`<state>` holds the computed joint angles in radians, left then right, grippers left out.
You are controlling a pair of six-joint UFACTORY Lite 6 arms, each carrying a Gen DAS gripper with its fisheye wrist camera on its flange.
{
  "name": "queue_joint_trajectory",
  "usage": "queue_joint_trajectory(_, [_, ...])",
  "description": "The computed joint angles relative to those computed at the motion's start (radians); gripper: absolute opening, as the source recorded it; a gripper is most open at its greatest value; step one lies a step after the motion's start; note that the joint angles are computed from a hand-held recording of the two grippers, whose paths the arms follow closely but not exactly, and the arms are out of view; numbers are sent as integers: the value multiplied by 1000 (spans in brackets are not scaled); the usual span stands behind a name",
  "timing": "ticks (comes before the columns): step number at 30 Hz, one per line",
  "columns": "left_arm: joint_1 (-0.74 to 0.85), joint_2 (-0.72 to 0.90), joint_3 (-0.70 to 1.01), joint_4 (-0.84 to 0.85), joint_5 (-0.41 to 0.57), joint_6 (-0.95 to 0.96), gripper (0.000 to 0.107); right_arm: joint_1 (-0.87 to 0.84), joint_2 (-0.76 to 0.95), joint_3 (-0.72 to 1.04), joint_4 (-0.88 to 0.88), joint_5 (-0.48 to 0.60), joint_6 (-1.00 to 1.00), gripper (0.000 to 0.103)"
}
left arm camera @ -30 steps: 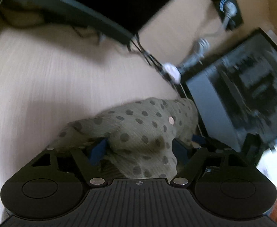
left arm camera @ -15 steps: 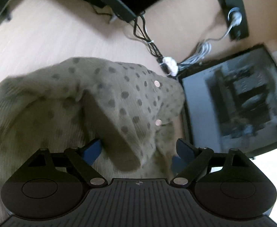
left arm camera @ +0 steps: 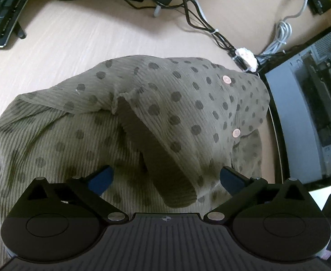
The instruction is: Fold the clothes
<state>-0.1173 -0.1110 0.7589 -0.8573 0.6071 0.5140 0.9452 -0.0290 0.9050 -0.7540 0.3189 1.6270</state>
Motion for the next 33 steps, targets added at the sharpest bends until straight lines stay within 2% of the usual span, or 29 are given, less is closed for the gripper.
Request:
queue_joint_trajectory(3, [-39,-6,1,64,-24,-19,103,10,36,50,69,47,-91,103])
queue_joint_trajectory(7, [-93,-33,-18,143,-60,-39,103,33,76,97,65,102,-92,103])
queue_joint_trajectory(11, [-43,-32,-34,27,-30,108,103,47,88,116,27,146,1,103])
queue_joint_trajectory(13, [23,-8,-27,-73,36,195,103,86,89,144,-31,243,78,96])
queue_joint_trajectory(16, [116,36,-11,-181,141,281,103,202,52,157,-240,482,229,95])
queue_joint_trajectory(18, [163,24,-31,-294,199,340,103,235,-1,127,-329,566,258,93])
queue_joint_trajectory(20, [183,0,-50,-376,228,364,103,199,-44,97,-368,551,223,86])
queue_joint_trajectory(22, [129,-21,-47,-387,189,352,103,115,-41,94,-364,481,188,71])
queue_joint_trajectory(23, [88,-29,-41,-379,145,339,103,59,-31,93,-361,427,188,66])
queue_joint_trajectory(25, [2,-38,-28,-352,36,288,98,-60,20,113,-356,319,204,45])
queue_joint_trajectory(26, [-21,-31,-22,-354,6,280,94,-108,52,127,-373,283,240,45])
queue_joint_trajectory(27, [-38,-18,-11,-333,-19,252,77,-150,86,143,-398,257,282,45])
queue_joint_trajectory(28, [-56,-5,1,-298,-44,208,66,-184,120,162,-437,247,337,45])
queue_joint_trajectory(30, [-56,13,7,-263,-60,162,58,-258,189,219,-481,208,409,45])
queue_joint_trajectory(33, [-35,46,23,-278,-36,189,54,-374,271,275,-553,33,502,45])
